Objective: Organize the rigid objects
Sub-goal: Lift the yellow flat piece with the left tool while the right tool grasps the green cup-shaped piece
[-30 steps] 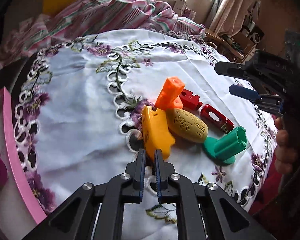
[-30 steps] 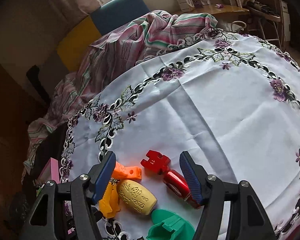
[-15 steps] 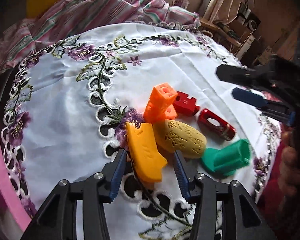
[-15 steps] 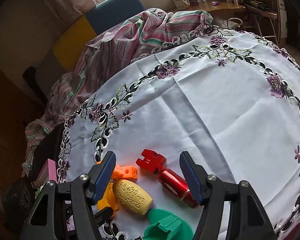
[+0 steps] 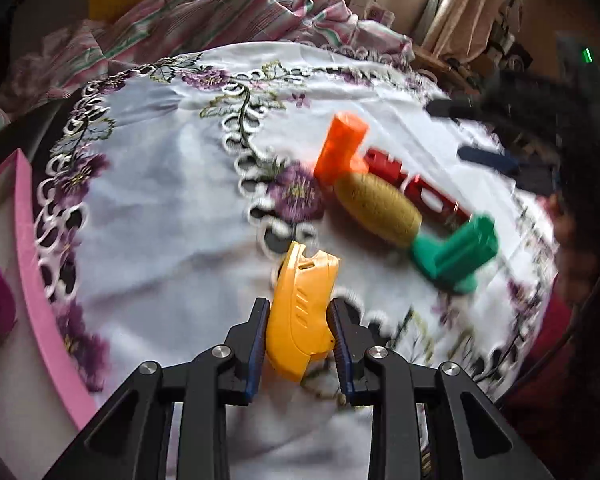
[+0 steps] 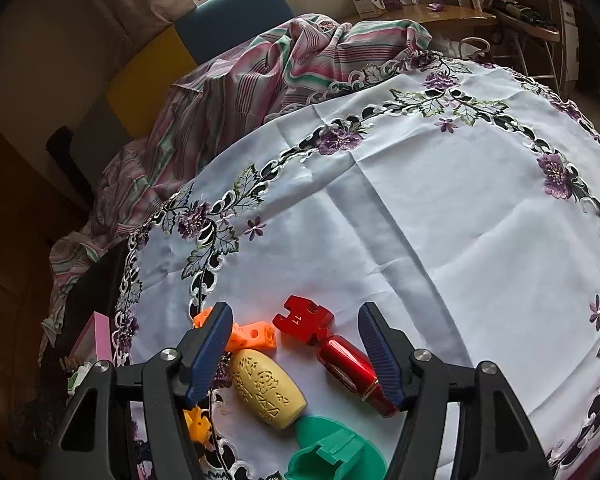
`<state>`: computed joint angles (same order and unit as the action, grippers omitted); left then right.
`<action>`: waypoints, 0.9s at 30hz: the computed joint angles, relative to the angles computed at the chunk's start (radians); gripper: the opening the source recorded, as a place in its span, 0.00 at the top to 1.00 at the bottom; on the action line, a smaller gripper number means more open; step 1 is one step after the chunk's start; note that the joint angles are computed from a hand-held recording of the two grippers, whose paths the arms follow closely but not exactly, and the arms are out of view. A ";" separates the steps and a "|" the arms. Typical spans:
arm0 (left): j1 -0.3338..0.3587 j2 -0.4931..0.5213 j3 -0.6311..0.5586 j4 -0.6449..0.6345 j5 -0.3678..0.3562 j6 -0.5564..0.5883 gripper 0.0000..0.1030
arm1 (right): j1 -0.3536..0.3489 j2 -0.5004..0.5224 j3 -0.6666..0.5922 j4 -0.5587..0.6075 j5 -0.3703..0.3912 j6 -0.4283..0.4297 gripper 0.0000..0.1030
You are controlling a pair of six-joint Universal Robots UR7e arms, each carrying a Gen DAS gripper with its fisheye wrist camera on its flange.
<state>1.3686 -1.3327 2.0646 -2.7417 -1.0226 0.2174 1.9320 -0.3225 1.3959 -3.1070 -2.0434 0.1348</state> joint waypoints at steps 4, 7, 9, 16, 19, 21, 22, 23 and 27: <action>-0.005 0.001 0.035 -0.072 0.015 0.048 0.71 | -0.006 -0.017 0.023 0.029 0.034 0.034 0.38; 0.012 0.006 0.016 -0.055 -0.011 0.040 0.71 | 0.010 -0.041 0.052 0.090 0.012 0.051 0.39; 0.014 0.008 0.016 -0.061 -0.012 0.039 0.71 | 0.021 -0.060 0.074 0.129 -0.004 0.056 0.39; 0.019 0.009 0.016 -0.062 -0.019 0.014 0.71 | 0.051 -0.075 0.098 0.265 -0.074 0.124 0.39; 0.018 0.008 0.022 -0.074 -0.019 0.022 0.71 | 0.047 -0.050 0.062 0.340 -0.114 0.179 0.46; 0.015 0.006 0.029 -0.087 -0.015 0.021 0.72 | 0.058 -0.029 0.034 0.356 -0.165 0.151 0.68; 0.013 0.003 0.030 -0.086 -0.013 0.016 0.72 | 0.062 -0.019 0.017 0.380 -0.185 0.139 0.69; 0.010 -0.005 0.034 -0.080 -0.015 0.009 0.72 | 0.067 -0.014 0.008 0.390 -0.204 0.133 0.70; 0.004 -0.065 0.066 -0.082 -0.045 0.013 0.72 | 0.065 -0.022 0.026 0.336 -0.207 0.122 0.71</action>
<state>1.3721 -1.3976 2.1308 -2.8233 -1.0675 0.2301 1.9970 -0.3447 1.4222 -2.7706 -2.2501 0.2565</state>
